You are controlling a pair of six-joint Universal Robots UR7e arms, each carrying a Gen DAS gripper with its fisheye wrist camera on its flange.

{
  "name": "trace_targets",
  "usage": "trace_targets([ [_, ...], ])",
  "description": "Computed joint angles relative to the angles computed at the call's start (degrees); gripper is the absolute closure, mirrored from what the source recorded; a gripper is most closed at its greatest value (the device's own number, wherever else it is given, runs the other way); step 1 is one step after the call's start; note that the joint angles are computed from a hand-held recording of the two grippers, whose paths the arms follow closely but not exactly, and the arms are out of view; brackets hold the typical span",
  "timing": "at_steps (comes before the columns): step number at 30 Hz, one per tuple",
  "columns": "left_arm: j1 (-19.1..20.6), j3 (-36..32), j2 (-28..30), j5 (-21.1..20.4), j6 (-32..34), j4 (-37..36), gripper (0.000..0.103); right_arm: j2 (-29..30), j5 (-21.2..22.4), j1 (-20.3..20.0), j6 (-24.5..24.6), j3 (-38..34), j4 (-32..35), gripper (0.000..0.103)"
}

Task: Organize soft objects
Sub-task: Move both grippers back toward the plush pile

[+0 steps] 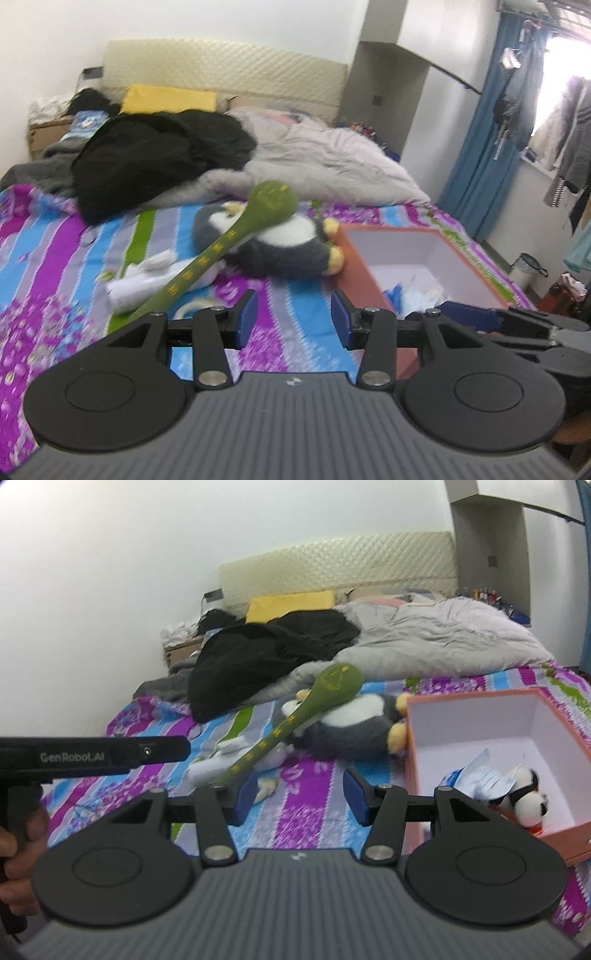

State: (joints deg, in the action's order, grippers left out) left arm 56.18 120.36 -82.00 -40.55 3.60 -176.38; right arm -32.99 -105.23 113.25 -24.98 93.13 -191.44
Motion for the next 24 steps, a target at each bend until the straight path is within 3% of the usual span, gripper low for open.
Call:
trace_targets([
  [6, 0.69, 5.33, -3.40, 3.22, -2.75, 0.86, 0.053, 0.86, 0.07, 0.80, 0.46, 2.14, -0.48, 0.049],
  [12, 3.36, 8.15, -6.19, 2.62, -6.76, 2.34, 0.053, 1.96, 0.02, 1.01, 0.12, 3.69, 1.04, 0.049],
  [24, 13.24, 1.30, 0.50, -2.07, -3.15, -1.92, 0.053, 8.16, -2.01, -0.56, 0.04, -3.29, 6.23, 0.049],
])
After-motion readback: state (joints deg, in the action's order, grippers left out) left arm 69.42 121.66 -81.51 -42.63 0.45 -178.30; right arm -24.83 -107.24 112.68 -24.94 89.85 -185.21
